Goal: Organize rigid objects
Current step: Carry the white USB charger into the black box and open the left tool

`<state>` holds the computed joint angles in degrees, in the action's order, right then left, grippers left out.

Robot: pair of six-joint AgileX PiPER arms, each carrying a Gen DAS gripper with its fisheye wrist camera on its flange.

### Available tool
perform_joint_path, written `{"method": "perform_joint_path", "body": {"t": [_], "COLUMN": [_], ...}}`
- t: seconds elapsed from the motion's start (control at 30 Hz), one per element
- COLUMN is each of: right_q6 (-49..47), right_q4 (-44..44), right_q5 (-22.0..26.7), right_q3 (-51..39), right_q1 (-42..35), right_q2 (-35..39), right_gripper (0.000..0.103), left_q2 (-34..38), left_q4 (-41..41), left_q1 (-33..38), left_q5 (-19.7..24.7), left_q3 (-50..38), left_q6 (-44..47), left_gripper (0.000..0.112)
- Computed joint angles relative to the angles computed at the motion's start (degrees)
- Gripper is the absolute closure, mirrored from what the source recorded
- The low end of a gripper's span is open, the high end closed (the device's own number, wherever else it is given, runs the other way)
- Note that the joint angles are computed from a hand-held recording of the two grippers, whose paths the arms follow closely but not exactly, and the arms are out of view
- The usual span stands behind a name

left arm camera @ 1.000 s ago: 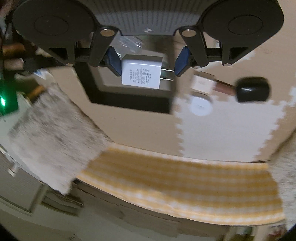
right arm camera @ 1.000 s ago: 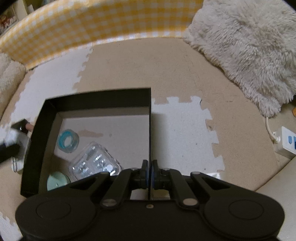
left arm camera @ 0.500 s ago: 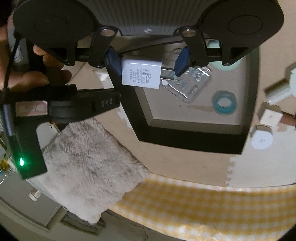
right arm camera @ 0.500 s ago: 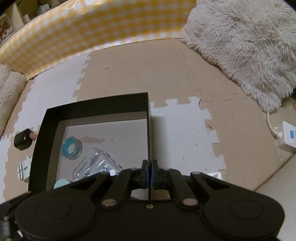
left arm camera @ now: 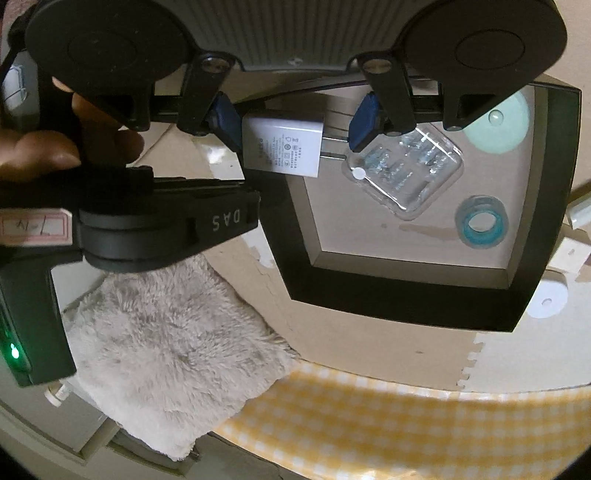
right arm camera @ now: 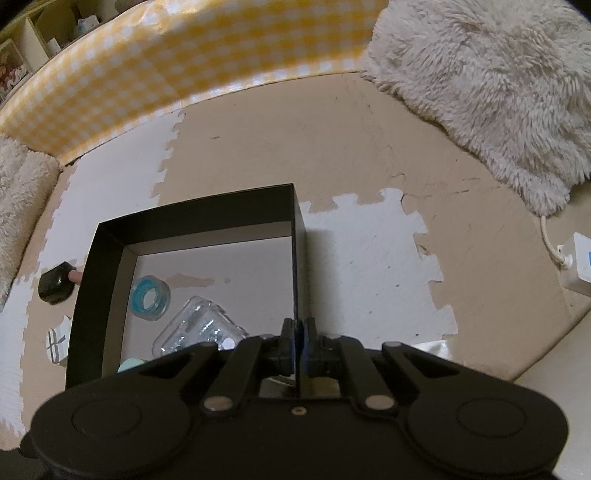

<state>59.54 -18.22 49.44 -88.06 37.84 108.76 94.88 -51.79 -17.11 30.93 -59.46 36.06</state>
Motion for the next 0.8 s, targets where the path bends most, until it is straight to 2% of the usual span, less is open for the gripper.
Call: {"method": "perform_joint_path", "body": {"t": [0.17,0.23,0.5,0.8], "right_q6": [-0.2,-0.2,0.0,0.1], "right_q4": [0.3,0.5,0.6,0.8], "right_q5": [-0.6,-1.0,-1.1,-1.5], "right_q3": [0.6,0.9,0.9,1.2], "right_q1": [-0.3,-0.4,-0.4,-0.5], "right_q2": [-0.3,-0.5,-0.5,-0.7], "right_gripper": [0.097,0.097,0.097,0.097], "left_q2": [0.3,0.3,-0.3,-1.7], "left_q4": [2.0,2.3,5.5,7.0], "left_q1": [-0.7,-0.7,-1.1,0.4], "left_q5": [-0.6,-0.4,-1.4,0.2], "left_q3": [-0.3,-0.5,0.0,0.1], "left_q6": [-1.6,-1.8,-4.4,-4.8], "left_gripper": [0.048,0.042,0.038,0.032]}}
